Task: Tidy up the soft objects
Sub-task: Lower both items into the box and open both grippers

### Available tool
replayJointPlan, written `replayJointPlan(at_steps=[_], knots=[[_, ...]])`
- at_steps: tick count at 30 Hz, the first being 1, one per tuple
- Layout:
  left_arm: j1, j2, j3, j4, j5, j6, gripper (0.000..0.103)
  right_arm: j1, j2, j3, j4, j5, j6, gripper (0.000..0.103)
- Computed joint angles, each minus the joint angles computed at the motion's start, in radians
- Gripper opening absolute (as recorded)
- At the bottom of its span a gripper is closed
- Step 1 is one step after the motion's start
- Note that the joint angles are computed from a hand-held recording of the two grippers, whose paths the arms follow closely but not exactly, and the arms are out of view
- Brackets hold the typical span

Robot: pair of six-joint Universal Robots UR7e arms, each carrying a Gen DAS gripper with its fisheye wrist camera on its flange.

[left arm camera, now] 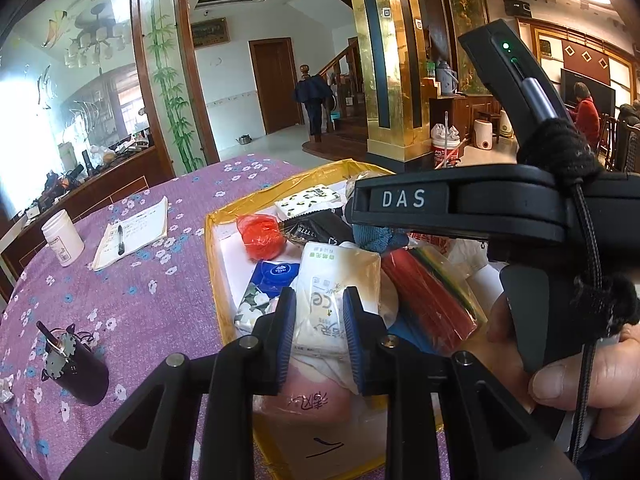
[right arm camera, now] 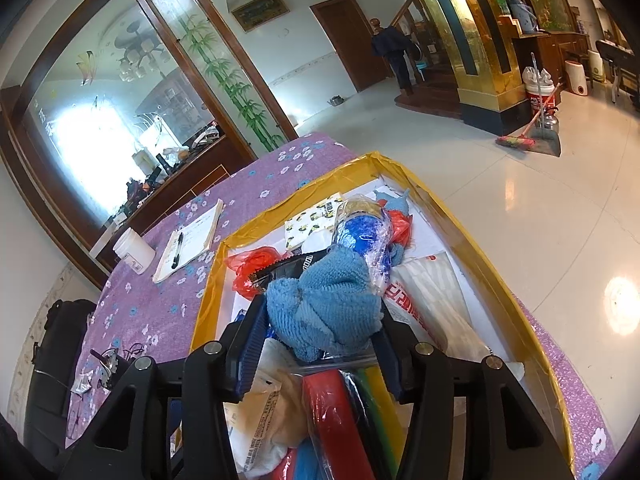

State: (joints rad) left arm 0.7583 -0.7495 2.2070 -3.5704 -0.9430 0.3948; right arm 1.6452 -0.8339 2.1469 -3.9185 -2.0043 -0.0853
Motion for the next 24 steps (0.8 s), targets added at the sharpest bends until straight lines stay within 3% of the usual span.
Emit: replayJointPlan(at_steps=[4,8,16,24], knots=[[-0.002,0.001,0.002,-0.008,0.001,0.002,0.027,0.006,0.005,0.002,-0.023,-0.016,-0.018,0.062],[-0.006,0.006,0.01,-0.049,0.0,0.018,0.044,0.018,0.016,0.001,-0.057,-0.036,-0.041,0.068],[-0.016,0.011,0.021,-0.108,0.0,0.045,0.052,0.035,0.035,0.013,-0.15,-0.059,-0.083,0.07],[-0.015,0.005,0.035,-0.164,-0.018,0.069,0.074,0.046,0.042,0.038,-0.257,-0.088,-0.091,0.073]])
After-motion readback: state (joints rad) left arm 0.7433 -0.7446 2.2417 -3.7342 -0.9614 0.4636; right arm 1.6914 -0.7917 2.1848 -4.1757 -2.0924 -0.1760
